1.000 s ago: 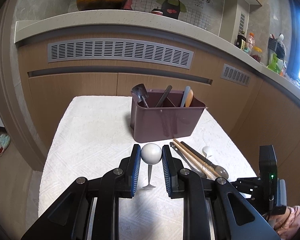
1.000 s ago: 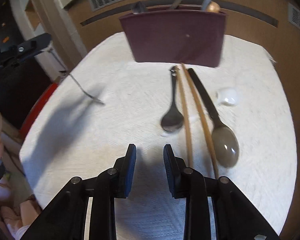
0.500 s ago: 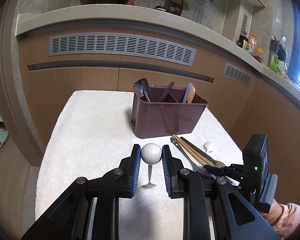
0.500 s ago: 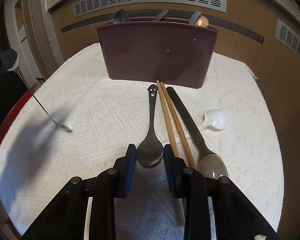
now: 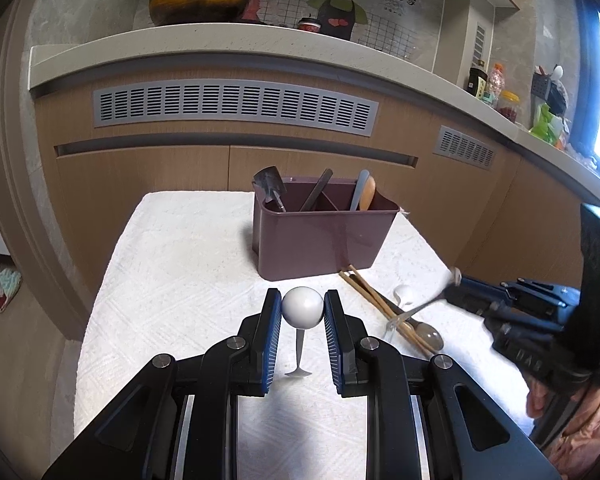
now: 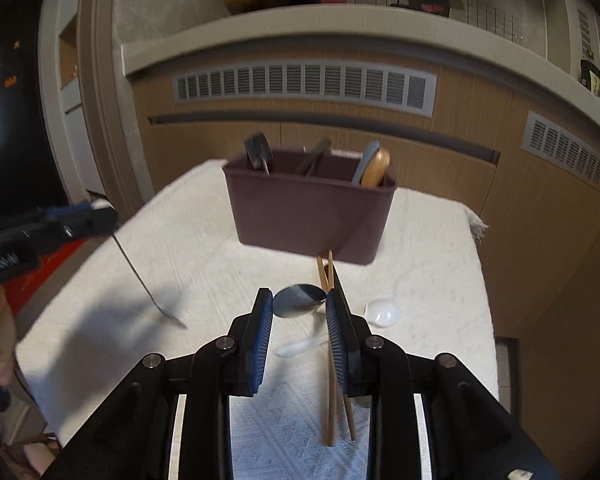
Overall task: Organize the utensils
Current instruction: 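Hold the white scoop with the left tool while the right tool moves over the dark smiley-face spoon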
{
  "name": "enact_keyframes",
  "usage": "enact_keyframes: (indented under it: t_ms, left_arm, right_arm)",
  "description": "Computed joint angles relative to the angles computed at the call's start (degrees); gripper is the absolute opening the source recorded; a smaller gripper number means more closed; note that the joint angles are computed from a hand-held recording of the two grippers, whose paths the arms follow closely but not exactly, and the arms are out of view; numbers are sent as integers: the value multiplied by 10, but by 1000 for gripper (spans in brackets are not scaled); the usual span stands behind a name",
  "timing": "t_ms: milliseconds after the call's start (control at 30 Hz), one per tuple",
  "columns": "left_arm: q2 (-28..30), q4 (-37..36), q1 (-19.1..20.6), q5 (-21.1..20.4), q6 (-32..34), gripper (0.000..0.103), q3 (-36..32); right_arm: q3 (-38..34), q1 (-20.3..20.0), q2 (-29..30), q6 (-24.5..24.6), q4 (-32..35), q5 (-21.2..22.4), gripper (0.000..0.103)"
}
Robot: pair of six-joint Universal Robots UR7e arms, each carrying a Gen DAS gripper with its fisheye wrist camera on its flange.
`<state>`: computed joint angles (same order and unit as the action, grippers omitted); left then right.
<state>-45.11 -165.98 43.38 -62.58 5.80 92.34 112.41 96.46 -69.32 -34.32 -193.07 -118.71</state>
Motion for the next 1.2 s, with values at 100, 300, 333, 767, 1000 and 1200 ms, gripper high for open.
enact_keyframes:
  t_ms: [100, 300, 333, 767, 1000, 1200]
  left_arm:
    - [-1, 1, -4, 2, -1, 22, 2]
    - [-2, 2, -8, 9, -3, 22, 2]
    - [-2, 3, -8, 8, -4, 22, 2]
    - [-2, 22, -4, 5, -12, 22, 0]
    - [1, 37, 0, -4, -19, 22, -3]
    - [0, 43, 0, -2, -16, 23, -5]
  right_arm:
    - [0, 6, -9, -4, 4, -1, 7]
    - [3, -11, -16, -3, 19, 3, 8]
    - [4, -17, -19, 3, 31, 8, 8]
    - [14, -29, -37, -1, 87, 3, 2]
    - [20, -49, -52, -29, 232, 41, 19]
    - [-19, -61, -5, -41, 271, 16, 27]
